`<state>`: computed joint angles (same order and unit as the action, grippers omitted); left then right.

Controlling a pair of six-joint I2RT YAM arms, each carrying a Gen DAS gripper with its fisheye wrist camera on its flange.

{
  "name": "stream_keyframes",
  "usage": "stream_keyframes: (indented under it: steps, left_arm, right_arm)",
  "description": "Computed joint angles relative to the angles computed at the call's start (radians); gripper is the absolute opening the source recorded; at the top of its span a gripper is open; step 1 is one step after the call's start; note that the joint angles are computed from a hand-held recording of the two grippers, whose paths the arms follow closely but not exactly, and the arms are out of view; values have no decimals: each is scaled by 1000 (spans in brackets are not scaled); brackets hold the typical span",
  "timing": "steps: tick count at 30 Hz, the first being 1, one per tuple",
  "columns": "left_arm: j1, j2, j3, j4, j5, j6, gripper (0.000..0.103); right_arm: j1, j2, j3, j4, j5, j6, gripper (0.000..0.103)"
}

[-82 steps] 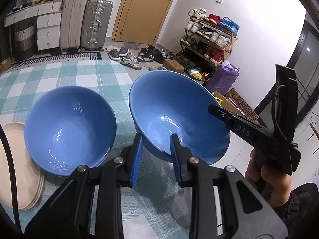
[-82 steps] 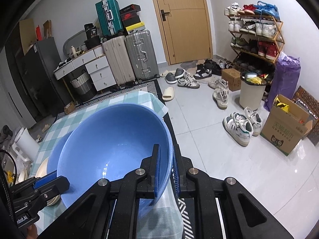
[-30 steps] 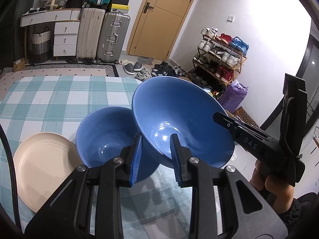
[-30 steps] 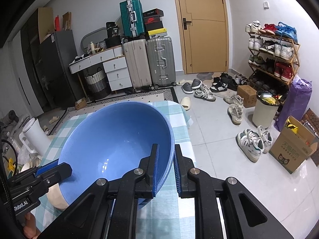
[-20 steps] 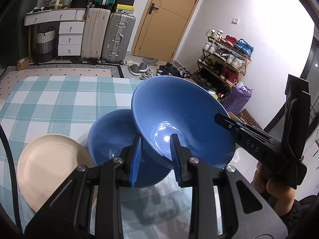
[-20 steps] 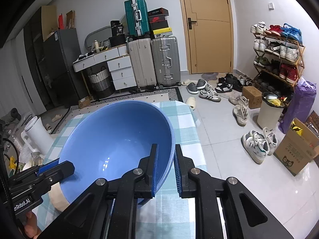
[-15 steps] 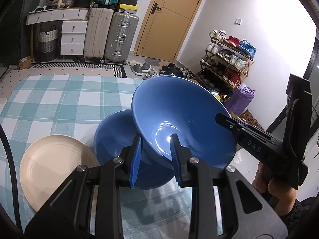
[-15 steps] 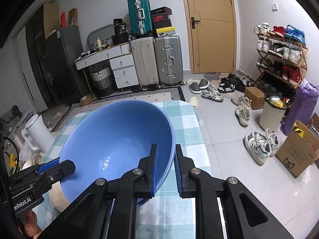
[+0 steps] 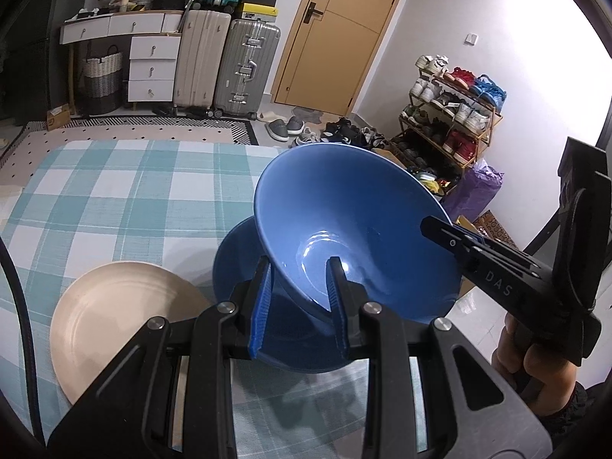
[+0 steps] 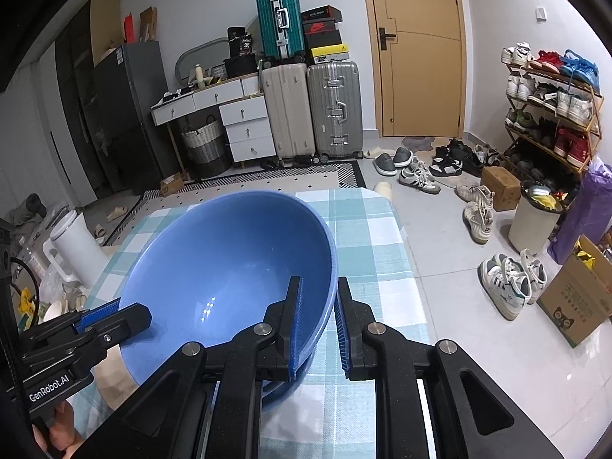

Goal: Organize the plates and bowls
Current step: 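Lift both bowls and bring the left gripper's bowl toward the right gripper's bowl, then nest one blue bowl inside the other and open both grippers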

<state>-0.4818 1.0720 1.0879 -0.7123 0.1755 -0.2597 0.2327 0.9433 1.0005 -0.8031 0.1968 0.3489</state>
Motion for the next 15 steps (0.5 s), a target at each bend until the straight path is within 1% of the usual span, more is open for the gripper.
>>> stream_keyframes:
  steps: [11,15]
  left_arm:
    - [84,55,-69,86,16,63,24]
    - [82,65,-94,113,-8,77,25]
  right_arm:
    - [64,78,-30,67,41,7,17]
    - [66,77,-46,75,41,6,17]
